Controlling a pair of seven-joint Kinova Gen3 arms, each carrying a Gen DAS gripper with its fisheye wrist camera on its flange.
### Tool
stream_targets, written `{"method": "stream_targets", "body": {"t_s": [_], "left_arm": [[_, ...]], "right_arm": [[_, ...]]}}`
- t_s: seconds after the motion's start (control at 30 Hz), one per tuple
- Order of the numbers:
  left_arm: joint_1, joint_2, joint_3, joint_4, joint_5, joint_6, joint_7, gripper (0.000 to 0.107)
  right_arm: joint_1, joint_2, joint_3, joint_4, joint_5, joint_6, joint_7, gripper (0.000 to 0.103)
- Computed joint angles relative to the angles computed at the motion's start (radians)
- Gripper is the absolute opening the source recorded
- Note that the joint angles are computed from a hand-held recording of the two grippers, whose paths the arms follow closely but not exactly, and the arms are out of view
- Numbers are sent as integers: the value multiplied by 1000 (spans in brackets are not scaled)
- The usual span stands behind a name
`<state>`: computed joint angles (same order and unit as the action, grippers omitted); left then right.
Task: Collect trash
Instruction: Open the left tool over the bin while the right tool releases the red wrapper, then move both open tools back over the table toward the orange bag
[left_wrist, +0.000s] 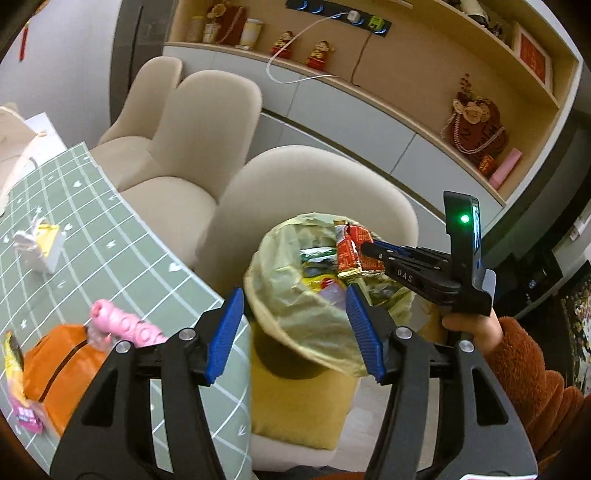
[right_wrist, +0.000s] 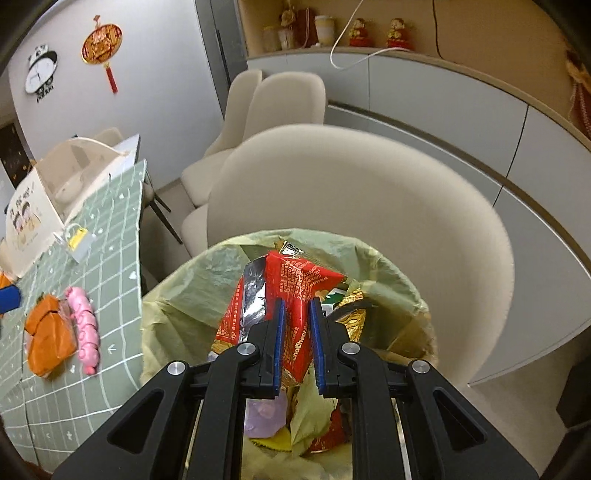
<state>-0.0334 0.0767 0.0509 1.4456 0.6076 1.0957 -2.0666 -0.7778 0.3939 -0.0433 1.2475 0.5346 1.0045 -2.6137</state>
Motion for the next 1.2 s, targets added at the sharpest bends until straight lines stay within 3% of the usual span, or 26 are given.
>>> {"method": "stream_targets", "body": {"t_s": [0.33,0.4,0.47,0.5,0.87,1.2], "left_arm": [[-22,8,-11,-1,-8,35,15,55],[-27,7,-12,0,2,40,8,55],[-31,3,-13,4,12,42,-1,55],[-34,0,-15,7,19,44,-8,55],[-115,-41,-78,76,83,98,-86,55],[-259,-120,-226,202,58,78,-235,56]], "right_arm": [[41,14,-15,17,-112,15,-23,16],[35,11,-16,24,-113,21,-20,23],[10,-3,-12,46,-85,17,-40,41],[-2,-15,-10,59,-67,12,-56,45],[-157,-92,-56,80,156,152,-333,46],[-339,8,-85,-108,268,296,-378,46]]}}
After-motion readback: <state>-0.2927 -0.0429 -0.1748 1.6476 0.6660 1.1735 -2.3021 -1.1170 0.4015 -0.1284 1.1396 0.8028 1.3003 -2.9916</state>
